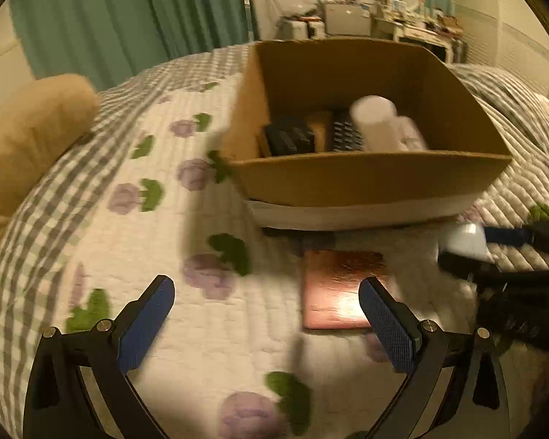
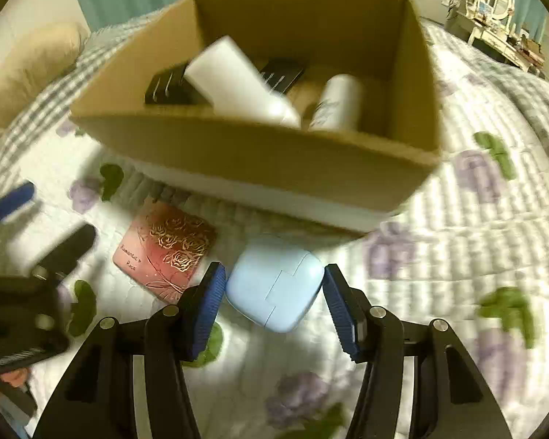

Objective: Organize rigid objects
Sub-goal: 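Grasp the pink Romantic Rose card with the left tool while the right tool grasps the light blue case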

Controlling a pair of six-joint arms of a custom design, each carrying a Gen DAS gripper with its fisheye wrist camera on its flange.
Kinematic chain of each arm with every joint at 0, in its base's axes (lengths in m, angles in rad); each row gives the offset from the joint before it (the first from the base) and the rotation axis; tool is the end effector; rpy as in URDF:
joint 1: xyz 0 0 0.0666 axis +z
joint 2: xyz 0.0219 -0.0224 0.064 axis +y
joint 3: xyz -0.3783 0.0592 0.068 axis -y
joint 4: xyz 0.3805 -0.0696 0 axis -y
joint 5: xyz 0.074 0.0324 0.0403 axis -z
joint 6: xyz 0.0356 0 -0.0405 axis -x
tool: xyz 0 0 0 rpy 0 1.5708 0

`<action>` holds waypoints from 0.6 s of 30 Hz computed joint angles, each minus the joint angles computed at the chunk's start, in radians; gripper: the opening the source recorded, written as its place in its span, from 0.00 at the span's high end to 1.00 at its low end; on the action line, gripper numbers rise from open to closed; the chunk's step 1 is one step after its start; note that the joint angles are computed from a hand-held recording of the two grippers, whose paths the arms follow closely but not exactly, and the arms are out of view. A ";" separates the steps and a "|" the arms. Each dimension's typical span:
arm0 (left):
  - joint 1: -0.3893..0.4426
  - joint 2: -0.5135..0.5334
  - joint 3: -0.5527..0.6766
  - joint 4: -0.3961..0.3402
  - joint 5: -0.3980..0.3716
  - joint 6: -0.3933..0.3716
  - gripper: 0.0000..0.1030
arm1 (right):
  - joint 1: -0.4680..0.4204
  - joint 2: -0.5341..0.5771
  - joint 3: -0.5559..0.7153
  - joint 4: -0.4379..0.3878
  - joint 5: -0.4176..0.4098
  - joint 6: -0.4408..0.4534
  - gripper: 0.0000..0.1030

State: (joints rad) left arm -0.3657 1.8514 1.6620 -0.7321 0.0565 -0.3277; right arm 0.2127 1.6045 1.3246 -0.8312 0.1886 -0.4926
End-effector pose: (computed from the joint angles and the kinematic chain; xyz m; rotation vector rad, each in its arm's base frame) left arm 0.5891 -0.2282 0.3163 0.8691 2.3358 -0.0863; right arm 0.5063 0.1021 0.3035 0.4272 2.6128 -0.0210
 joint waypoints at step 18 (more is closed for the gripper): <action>-0.082 0.188 0.200 -0.225 -0.054 -0.019 0.19 | -0.046 -0.050 -0.059 0.035 -0.025 0.004 0.46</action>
